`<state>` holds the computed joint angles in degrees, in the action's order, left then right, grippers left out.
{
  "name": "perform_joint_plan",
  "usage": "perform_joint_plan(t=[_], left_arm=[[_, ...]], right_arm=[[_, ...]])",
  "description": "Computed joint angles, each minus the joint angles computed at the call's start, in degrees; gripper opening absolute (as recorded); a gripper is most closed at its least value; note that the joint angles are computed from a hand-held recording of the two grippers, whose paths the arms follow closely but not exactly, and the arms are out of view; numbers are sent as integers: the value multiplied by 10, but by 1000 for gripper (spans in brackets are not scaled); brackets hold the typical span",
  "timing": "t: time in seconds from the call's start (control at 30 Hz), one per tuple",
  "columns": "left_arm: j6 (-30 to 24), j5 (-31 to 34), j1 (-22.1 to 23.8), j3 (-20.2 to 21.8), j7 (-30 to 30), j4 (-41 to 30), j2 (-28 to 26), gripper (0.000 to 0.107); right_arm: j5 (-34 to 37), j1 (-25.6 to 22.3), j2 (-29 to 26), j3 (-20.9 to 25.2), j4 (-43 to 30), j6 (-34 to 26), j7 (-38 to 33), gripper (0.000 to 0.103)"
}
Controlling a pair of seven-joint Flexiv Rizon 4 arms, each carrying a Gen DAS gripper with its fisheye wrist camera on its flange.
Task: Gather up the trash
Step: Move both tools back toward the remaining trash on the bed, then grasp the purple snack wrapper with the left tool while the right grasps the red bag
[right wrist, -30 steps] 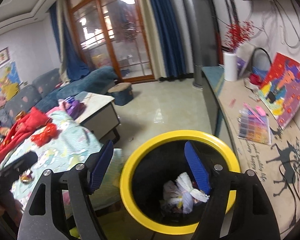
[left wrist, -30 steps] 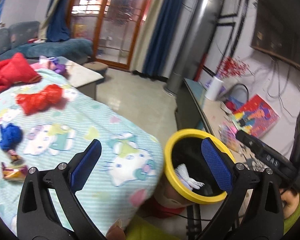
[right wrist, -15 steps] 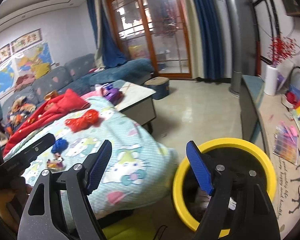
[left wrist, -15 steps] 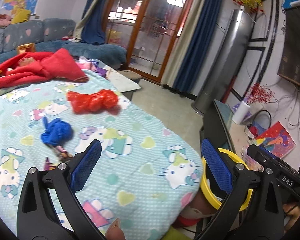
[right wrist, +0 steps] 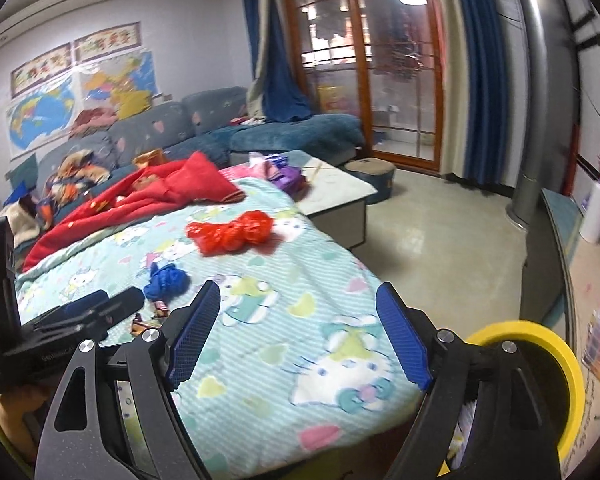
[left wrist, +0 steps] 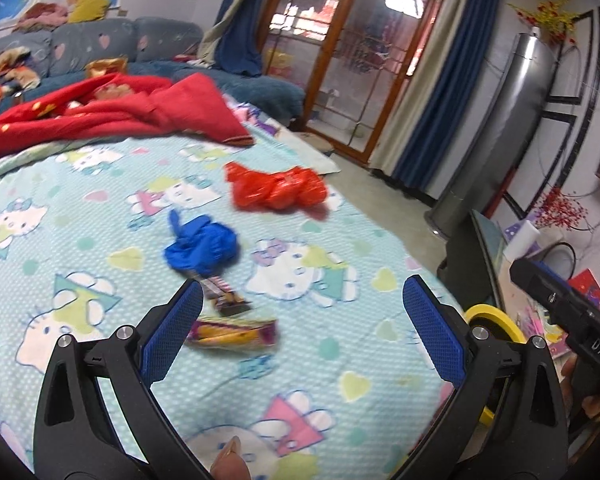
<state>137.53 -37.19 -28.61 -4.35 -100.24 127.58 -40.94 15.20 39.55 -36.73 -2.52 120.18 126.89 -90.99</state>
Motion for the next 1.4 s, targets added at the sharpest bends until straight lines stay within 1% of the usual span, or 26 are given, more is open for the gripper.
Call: perform_joint_plan(t=[0.07,0.23,0.3,0.4,0.5,0.63,0.7,0.77,0.83,0.97,1.03,1.17,1.27,1.3,1.33,1.37,1.4], left_arm=[[-3,9,15,-4,-18,12,1,92],[-17,47,46,-4,-55,28,-1,92],[-22,66,61,-5,-72,33,-5,92],[-40,91,80,-7,-93,33,-10,92],[-44,141,114,-17,-128,33,-20,92],[-54,172,125,-16,-146,26,-28,92],[-63,182,127,-15,-149,22,-30,92],[-67,186,127,-13,-153,20,-31,91],[-67,191,128,-12,-157,19,-33,86],[-71,192,123,-8,-157,17,-34,82],[-74,190,119,-5,-154,16,-34,75],[-78,188,113,-3,-151,16,-32,68],[-79,190,113,-4,-150,16,-32,59],[-80,194,113,-5,-148,14,-33,50],[-82,198,115,-7,-146,13,-34,42],[-86,200,115,-8,-144,11,-34,41],[-88,200,113,-7,-140,9,-35,40]], right_arm=[[-9,-2,-8,2,-13,-9,2,79],[-45,-9,-31,3,-67,-64,30,79],[-58,-4,-46,-8,-95,-87,41,79],[-91,-17,-64,-4,-129,-121,68,79],[-129,-37,-88,6,-174,-163,105,79],[-165,-36,-124,-14,-234,-209,149,79],[-189,-48,-139,-7,-262,-233,170,79],[-205,-48,-155,-14,-284,-241,187,79],[-229,-65,-170,2,-310,-256,199,79],[-259,-78,-194,11,-355,-282,227,79],[-274,-83,-206,15,-375,-292,236,78],[-299,-106,-224,44,-412,-326,246,68],[-309,-135,-238,88,-437,-353,247,60],[-312,-148,-243,109,-442,-361,241,54],[-313,-157,-248,126,-449,-368,235,51],[-313,-165,-250,138,-451,-372,229,43],[-312,-170,-252,149,-453,-374,224,33]])
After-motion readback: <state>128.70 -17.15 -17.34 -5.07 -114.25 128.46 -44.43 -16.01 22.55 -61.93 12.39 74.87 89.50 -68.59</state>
